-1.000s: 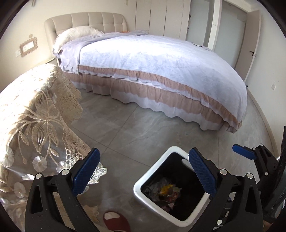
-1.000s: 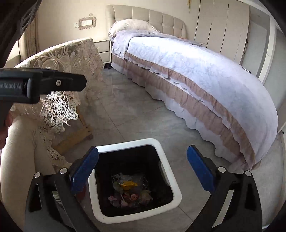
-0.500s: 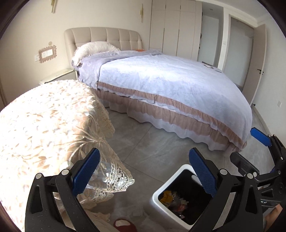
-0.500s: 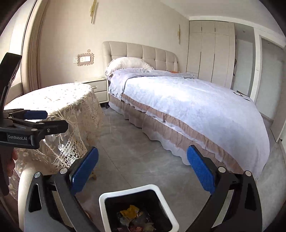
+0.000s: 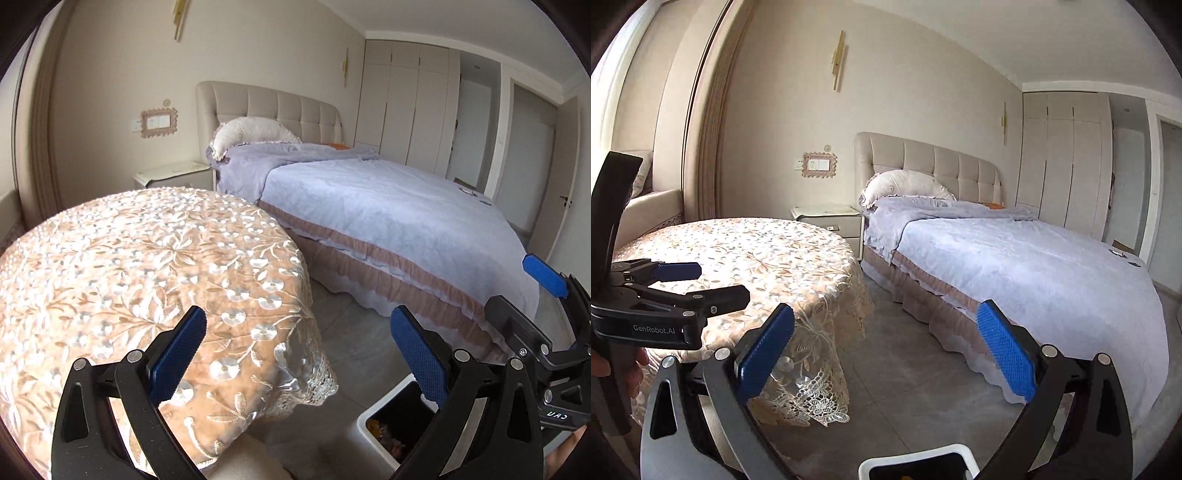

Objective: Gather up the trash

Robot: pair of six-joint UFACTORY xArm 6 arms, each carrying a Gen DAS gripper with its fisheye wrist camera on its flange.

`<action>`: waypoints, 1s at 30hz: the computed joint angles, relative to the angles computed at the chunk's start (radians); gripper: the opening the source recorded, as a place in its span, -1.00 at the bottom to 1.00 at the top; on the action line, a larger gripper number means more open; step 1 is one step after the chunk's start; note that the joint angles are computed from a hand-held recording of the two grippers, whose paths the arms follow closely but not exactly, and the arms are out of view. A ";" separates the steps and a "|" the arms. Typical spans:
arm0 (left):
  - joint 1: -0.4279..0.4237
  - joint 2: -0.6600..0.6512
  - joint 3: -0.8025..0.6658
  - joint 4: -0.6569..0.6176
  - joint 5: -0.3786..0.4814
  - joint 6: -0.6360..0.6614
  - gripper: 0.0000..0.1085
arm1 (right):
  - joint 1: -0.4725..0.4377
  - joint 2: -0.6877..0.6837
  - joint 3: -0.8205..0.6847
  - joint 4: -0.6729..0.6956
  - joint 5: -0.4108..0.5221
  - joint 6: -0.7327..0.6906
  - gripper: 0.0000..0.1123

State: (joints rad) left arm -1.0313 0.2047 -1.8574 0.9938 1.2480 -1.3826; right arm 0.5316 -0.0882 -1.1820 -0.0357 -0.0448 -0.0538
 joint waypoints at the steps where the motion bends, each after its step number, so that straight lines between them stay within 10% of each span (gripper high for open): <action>1: -0.004 -0.025 0.024 0.010 0.006 -0.015 0.81 | 0.009 0.006 -0.013 -0.012 0.002 0.009 0.75; 11: -0.061 -0.250 0.238 0.092 0.159 -0.123 0.81 | 0.142 0.108 -0.187 0.059 0.036 -0.052 0.75; 20: -0.120 -0.462 0.423 0.140 0.346 -0.215 0.81 | 0.222 0.245 -0.406 -0.279 0.121 0.264 0.75; 30: -0.194 -0.591 0.510 0.197 0.530 -0.187 0.81 | 0.325 0.348 -0.571 -0.275 0.182 0.248 0.75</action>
State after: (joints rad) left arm -1.2254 -0.3866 -1.3475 1.1908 1.7781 -1.5700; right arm 0.8565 0.2595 -1.7531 -0.3108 0.1370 0.1941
